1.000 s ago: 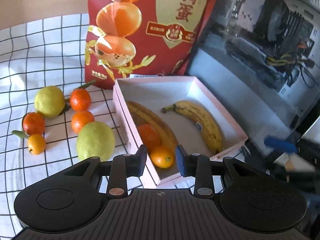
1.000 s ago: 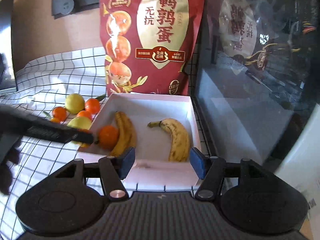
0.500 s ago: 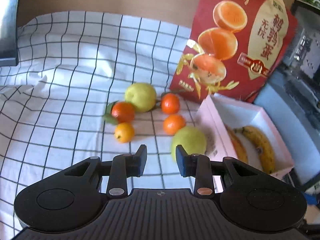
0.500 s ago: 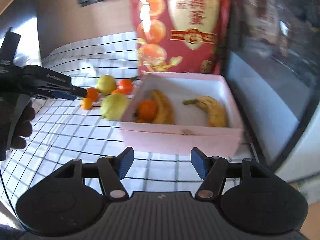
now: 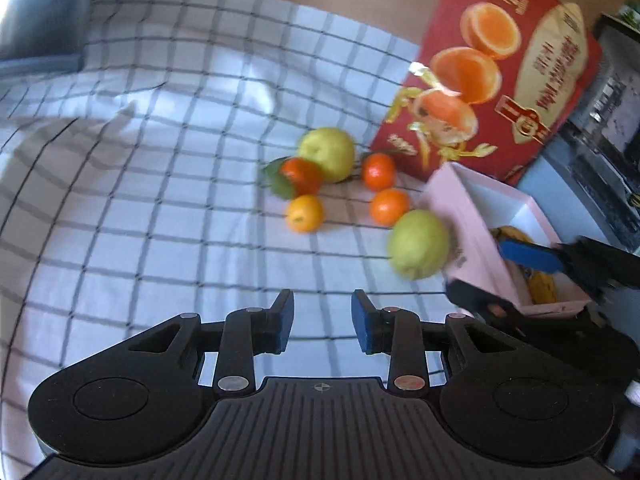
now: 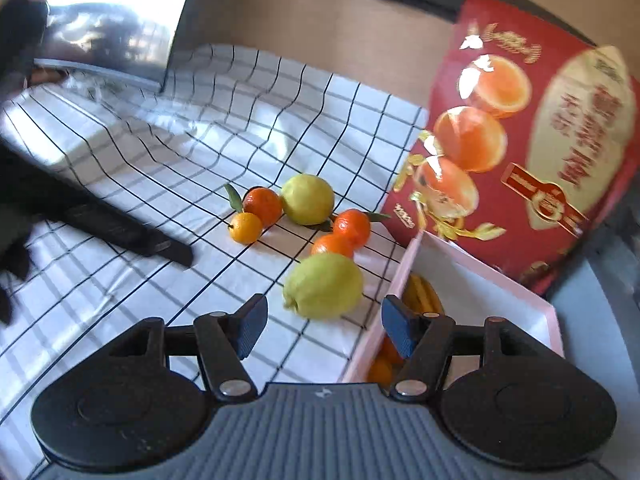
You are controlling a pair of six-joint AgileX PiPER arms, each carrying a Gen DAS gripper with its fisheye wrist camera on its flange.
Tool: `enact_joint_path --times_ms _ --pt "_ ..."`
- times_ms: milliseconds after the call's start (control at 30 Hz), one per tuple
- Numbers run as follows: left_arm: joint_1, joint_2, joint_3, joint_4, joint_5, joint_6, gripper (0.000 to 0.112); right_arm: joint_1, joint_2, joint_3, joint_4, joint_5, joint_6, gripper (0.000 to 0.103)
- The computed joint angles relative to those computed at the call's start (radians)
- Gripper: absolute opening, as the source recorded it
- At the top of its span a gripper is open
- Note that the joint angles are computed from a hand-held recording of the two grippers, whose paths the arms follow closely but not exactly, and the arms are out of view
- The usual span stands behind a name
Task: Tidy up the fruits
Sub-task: 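Reach the right gripper to the green pear and close on it while the left gripper withdraws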
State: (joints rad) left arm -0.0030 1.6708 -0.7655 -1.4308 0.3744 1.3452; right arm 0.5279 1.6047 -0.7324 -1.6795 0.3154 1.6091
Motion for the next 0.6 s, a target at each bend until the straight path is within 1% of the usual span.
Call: enact_joint_path --times_ms 33,67,100,167,200,233,267,300,367,500,533,600 --pt "0.027 0.003 0.006 -0.005 0.018 0.005 0.035 0.004 0.044 -0.043 0.063 0.003 -0.044 0.064" --pt "0.055 0.008 0.01 -0.009 0.038 0.012 0.035 0.018 0.096 -0.089 0.101 0.029 -0.059 0.064" --pt "0.08 0.016 0.012 -0.009 0.058 0.017 0.035 0.039 0.139 -0.118 0.099 0.068 -0.034 0.064" --pt "0.12 0.028 0.015 -0.004 0.085 0.029 0.035 0.095 0.248 -0.189 0.094 0.198 0.037 0.064" --pt "0.139 0.033 0.015 0.003 0.095 0.031 0.035 0.11 0.293 -0.215 0.094 0.242 0.06 0.064" --pt "0.152 0.038 0.013 0.01 0.101 0.031 0.035 0.115 0.326 -0.244 0.124 0.261 0.045 0.064" --pt "0.169 0.043 0.013 0.015 0.11 0.034 0.035 0.125 0.352 -0.264 0.139 0.291 0.046 0.068" --pt "0.185 0.048 0.012 0.019 0.119 0.036 0.035 0.135 0.372 -0.275 0.134 0.323 0.061 0.068" --pt "0.212 0.063 0.004 0.028 0.138 0.034 0.035 0.135 0.394 -0.289 0.129 0.333 0.058 0.076" --pt "0.237 0.08 -0.007 0.043 0.155 0.038 0.035 0.135 0.448 -0.333 0.128 0.377 0.04 0.077" --pt "0.24 0.081 -0.009 0.052 0.16 0.035 0.035 0.135 0.453 -0.338 0.124 0.384 0.042 0.074" --pt "0.244 0.08 -0.009 0.06 0.166 0.036 0.035 0.136 0.447 -0.336 0.112 0.402 0.043 0.058"
